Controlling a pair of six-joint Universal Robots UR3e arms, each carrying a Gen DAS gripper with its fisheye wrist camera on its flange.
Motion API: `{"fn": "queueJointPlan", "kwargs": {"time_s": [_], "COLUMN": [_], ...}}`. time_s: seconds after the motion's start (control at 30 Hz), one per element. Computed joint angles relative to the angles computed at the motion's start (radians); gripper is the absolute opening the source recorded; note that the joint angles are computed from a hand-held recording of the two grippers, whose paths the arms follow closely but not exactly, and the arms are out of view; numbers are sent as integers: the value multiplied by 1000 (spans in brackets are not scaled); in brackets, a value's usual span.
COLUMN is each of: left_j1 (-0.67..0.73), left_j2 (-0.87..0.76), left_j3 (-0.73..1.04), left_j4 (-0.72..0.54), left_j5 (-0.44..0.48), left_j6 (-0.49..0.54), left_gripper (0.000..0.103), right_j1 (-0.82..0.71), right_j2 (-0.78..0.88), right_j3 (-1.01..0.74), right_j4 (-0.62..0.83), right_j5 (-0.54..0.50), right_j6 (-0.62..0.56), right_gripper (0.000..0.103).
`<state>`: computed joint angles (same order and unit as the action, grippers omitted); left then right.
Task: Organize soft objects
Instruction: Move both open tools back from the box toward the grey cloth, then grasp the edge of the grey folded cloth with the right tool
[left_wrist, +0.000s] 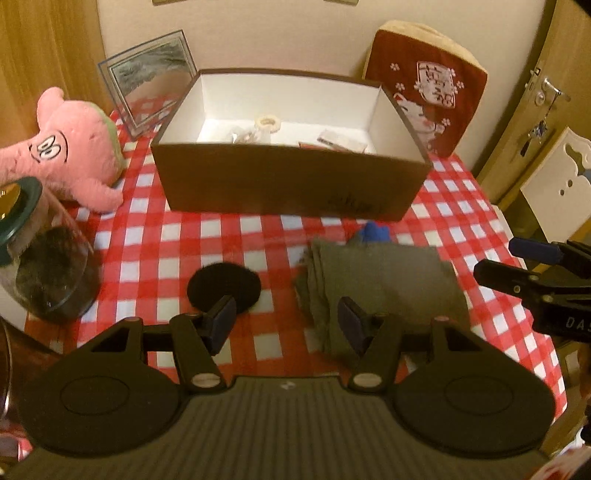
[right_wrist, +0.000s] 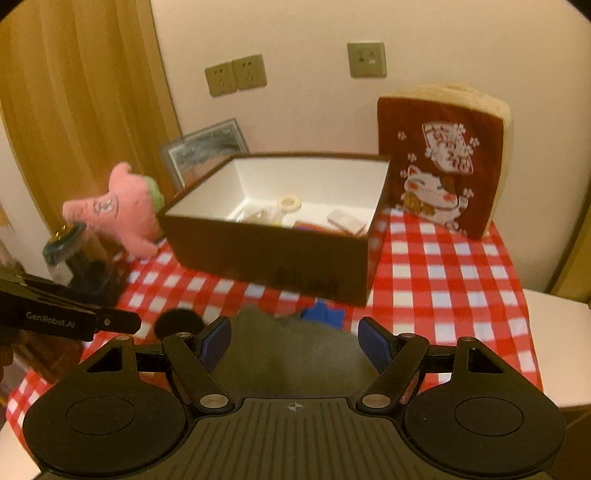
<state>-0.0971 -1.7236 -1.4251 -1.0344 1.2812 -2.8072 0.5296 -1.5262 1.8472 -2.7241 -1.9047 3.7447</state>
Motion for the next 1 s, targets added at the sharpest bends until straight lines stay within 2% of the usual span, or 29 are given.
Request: {"fn": "queueJointPlan", "kwargs": {"time_s": [0.2, 0.63, 0.83, 1.0], "left_j1": [-10, -17, -13, -8], "left_j2": [40, 66, 63, 50], "left_j3": [-81, -172, -204, -217], "left_j4": [27, 63, 84, 97], "left_j5": [40, 64, 65, 69], "left_j6": [4, 4, 4, 1], "left_gripper": [59, 59, 59, 59], "right_j1": [41, 66, 82, 103], "right_j2": [9, 31, 72, 137], "right_j3": [-6, 30, 43, 37], "right_j4": [51, 62, 33, -21], "right_j5": [-11, 2, -16, -37], "right_j6": [37, 53, 10, -77], "right_gripper": [75, 75, 75, 75]}}
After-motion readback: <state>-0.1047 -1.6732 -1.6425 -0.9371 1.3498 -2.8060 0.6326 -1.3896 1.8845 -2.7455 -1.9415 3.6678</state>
